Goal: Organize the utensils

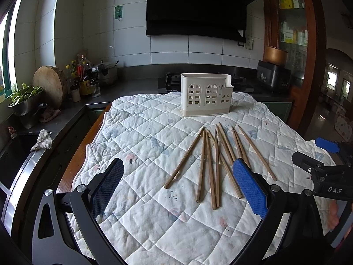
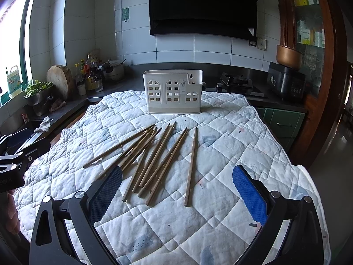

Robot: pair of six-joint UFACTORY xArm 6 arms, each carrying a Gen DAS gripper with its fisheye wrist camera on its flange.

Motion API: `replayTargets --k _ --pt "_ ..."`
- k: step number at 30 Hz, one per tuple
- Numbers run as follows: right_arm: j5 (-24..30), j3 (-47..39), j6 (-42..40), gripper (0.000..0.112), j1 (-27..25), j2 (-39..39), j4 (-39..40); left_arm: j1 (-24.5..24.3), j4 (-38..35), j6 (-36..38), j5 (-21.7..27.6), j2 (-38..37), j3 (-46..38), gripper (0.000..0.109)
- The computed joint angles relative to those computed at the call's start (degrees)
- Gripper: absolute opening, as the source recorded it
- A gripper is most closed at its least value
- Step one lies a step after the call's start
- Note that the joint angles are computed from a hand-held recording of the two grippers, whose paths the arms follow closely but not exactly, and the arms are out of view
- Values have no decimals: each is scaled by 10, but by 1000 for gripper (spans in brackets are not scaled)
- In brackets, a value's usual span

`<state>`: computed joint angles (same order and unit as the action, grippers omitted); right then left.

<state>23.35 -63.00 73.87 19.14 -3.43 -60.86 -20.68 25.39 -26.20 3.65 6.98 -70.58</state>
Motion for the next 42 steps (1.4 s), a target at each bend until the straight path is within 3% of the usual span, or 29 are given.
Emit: replayTargets --k 13,19,30,42 --pt "3 1 5 97 -1 -4 -5 -8 -98 83 2 -3 10 98" --pt "3 2 6 97 0 -4 -6 -5 -82 67 2 -5 11 98" --pt "1 2 2 97 -1 -3 -2 -10 -164 138 10 -1 3 97" --pt "1 -3 -2 97 -1 8 4 -4 -173 146 11 9 -7 97"
